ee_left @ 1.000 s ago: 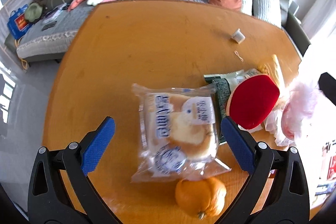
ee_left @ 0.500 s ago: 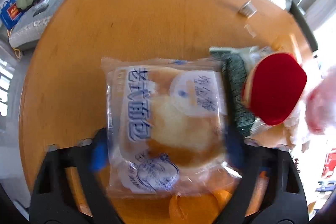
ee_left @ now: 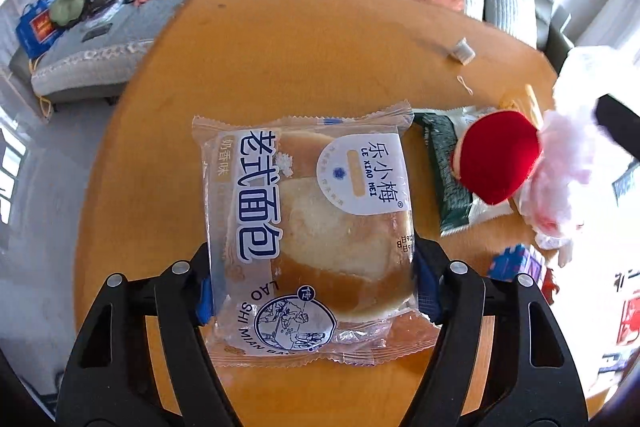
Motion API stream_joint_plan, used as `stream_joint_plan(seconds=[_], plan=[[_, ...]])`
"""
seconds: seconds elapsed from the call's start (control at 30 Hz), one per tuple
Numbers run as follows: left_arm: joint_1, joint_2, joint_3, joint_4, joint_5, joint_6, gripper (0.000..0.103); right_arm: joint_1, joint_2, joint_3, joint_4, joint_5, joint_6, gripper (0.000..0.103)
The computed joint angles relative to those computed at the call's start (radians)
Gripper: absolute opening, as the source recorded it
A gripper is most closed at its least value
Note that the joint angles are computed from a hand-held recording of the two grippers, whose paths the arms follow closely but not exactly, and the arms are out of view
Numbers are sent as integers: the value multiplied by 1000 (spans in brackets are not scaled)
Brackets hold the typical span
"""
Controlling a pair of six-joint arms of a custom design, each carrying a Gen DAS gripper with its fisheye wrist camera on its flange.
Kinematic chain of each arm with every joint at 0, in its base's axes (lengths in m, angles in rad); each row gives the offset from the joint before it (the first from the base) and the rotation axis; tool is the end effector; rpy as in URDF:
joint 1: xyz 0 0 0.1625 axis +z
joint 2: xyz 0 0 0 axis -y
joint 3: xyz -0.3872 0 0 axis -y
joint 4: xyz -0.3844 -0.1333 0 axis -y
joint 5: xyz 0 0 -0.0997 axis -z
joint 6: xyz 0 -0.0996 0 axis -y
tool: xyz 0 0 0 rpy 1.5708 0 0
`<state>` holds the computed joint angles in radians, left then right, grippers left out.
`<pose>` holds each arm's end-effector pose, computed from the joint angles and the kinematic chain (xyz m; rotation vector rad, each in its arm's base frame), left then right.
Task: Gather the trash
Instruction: 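Carry both items to the black bin and open both tools to drop them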
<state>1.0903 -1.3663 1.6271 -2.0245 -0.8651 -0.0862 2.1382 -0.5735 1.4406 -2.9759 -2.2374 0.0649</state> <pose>-0.0845 -0.5902 0.3872 0.3980 2.4426 -0.4844 0.4365 -0.5515 0.0634 0.3931 -2.4980 0.9306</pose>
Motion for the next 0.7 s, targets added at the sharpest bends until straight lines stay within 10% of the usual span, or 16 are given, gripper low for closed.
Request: stream_joint_plan(seconds=[0.7], plan=[[200, -378, 41, 88, 130, -81, 71, 154, 426, -548, 412, 248, -24, 5]])
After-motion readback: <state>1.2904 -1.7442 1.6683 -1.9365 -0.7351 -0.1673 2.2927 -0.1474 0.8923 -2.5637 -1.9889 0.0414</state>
